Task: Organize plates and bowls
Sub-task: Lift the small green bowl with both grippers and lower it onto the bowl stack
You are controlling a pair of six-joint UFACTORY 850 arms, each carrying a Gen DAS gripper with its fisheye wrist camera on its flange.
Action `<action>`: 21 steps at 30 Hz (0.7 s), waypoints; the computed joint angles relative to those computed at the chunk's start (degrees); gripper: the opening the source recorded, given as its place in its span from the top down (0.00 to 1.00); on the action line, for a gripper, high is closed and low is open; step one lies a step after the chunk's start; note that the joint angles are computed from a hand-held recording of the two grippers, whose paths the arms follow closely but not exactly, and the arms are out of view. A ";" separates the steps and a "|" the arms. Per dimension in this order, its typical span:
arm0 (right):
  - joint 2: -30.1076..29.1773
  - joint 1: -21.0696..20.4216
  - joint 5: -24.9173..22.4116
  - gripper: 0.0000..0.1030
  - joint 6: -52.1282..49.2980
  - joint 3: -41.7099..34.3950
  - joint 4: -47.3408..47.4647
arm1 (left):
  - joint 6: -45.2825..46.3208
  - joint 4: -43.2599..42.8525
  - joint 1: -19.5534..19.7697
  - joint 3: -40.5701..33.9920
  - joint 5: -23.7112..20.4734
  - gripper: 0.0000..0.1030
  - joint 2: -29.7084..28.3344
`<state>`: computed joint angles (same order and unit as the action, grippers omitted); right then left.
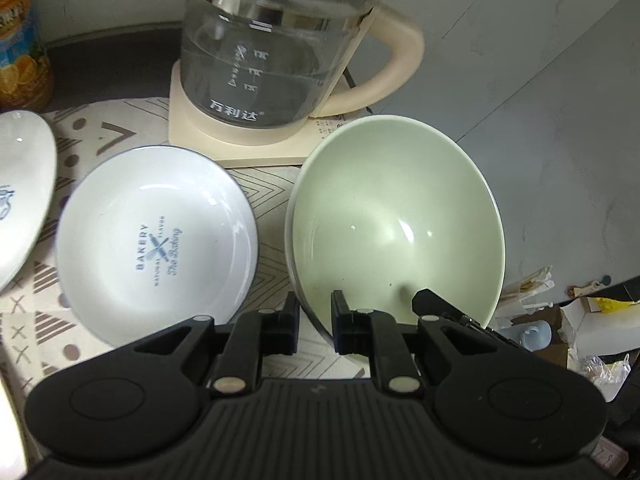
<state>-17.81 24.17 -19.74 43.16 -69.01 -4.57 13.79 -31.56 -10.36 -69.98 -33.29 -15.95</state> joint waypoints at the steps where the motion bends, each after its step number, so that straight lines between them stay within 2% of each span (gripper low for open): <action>1: 0.51 0.30 -0.01 0.78 1.14 0.22 -1.33 | 0.70 -0.37 0.32 0.33 -0.17 0.86 0.61; 7: 3.28 2.41 0.16 0.78 7.68 1.69 -6.41 | 4.11 -1.96 1.99 2.53 -1.92 0.86 4.38; 21: 8.14 9.06 -3.54 0.78 26.58 3.84 -21.54 | 11.51 -5.70 6.33 9.55 -4.27 0.86 12.69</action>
<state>-9.67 33.23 -23.28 69.75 -65.17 -26.11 25.30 -37.27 -4.03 -60.43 -37.56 -3.26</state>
